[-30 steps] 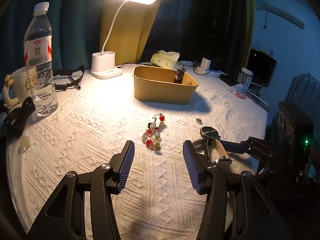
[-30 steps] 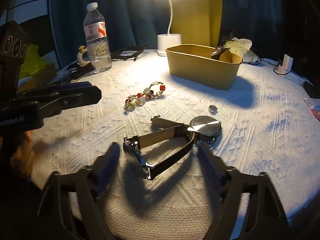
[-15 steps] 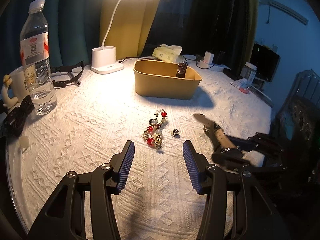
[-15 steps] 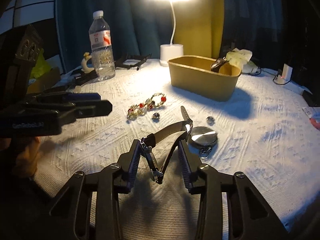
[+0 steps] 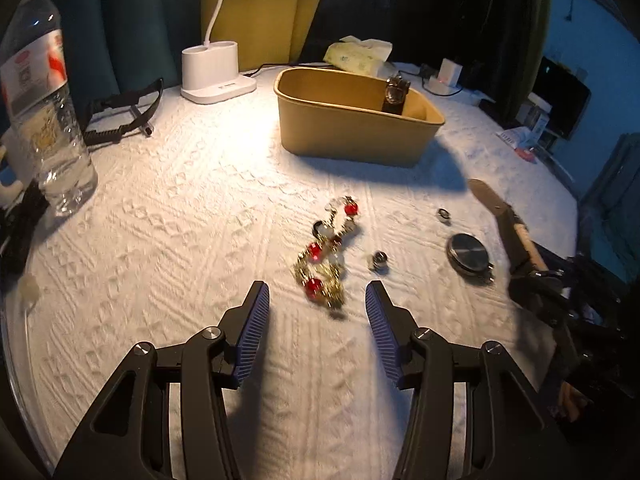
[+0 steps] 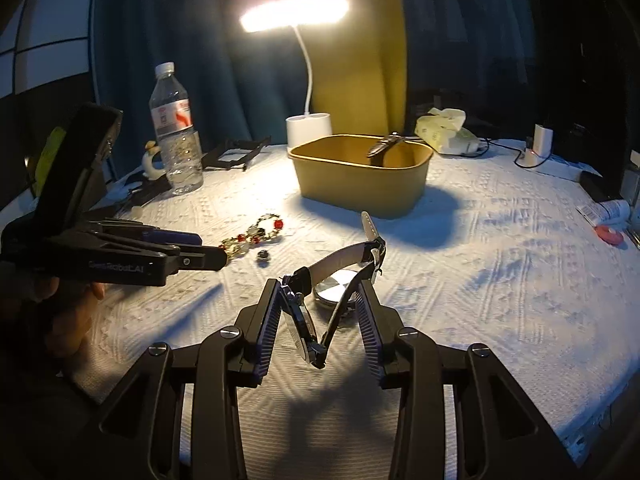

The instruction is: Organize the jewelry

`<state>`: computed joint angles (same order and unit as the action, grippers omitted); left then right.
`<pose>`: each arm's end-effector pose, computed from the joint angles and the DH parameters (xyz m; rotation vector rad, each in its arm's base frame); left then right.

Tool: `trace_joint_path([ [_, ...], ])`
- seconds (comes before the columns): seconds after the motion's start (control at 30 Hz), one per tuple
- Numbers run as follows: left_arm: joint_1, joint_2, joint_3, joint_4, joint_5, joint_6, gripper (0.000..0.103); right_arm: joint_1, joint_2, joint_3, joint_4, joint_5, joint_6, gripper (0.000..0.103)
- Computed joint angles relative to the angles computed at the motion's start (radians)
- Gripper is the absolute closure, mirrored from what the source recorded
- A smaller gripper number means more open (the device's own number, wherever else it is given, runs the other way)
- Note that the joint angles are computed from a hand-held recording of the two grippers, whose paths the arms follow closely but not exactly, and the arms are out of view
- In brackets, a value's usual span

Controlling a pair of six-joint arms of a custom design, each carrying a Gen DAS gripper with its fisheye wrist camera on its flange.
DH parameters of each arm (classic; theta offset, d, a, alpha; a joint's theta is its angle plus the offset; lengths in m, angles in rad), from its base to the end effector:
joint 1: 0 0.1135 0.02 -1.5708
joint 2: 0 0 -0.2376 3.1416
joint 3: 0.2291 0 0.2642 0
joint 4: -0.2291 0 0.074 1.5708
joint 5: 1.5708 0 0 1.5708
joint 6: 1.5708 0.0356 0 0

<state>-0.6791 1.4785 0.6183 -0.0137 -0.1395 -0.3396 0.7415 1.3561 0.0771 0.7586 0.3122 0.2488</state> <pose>0.2222 -0.1730 0.1104 0.3531 2.4284 -0.2849 0.1508 0.1233 0.0628 -0.3213 2.0508 0.2829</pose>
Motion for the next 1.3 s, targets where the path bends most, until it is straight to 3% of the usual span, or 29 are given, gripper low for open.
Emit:
trace_joint_path([
  [0.23,-0.021,0.118,0.123,-0.062,-0.076,0.044,0.050,-0.054,0.007,-0.027,0.048,-0.037,-0.004,0.065],
  [0.3,-0.019,0.122,0.130,-0.061,-0.071,0.053,0.063,-0.060,0.006,-0.033,0.057,-0.035,-0.005,0.065],
  [0.33,-0.019,0.120,0.131,-0.059,-0.071,0.062,0.080,-0.061,0.002,-0.038,0.061,-0.034,-0.005,0.065],
  [0.43,-0.015,0.112,0.122,-0.049,-0.056,0.070,0.088,-0.062,0.004,-0.046,0.083,-0.030,-0.010,0.065],
  [0.93,-0.034,-0.055,0.025,0.012,-0.075,0.072,0.090,-0.063,-0.053,-0.034,0.042,-0.021,-0.042,0.065],
  [1.3,-0.012,-0.095,0.058,0.031,-0.089,0.120,0.090,-0.099,-0.077,-0.005,0.022,-0.049,-0.091,0.065],
])
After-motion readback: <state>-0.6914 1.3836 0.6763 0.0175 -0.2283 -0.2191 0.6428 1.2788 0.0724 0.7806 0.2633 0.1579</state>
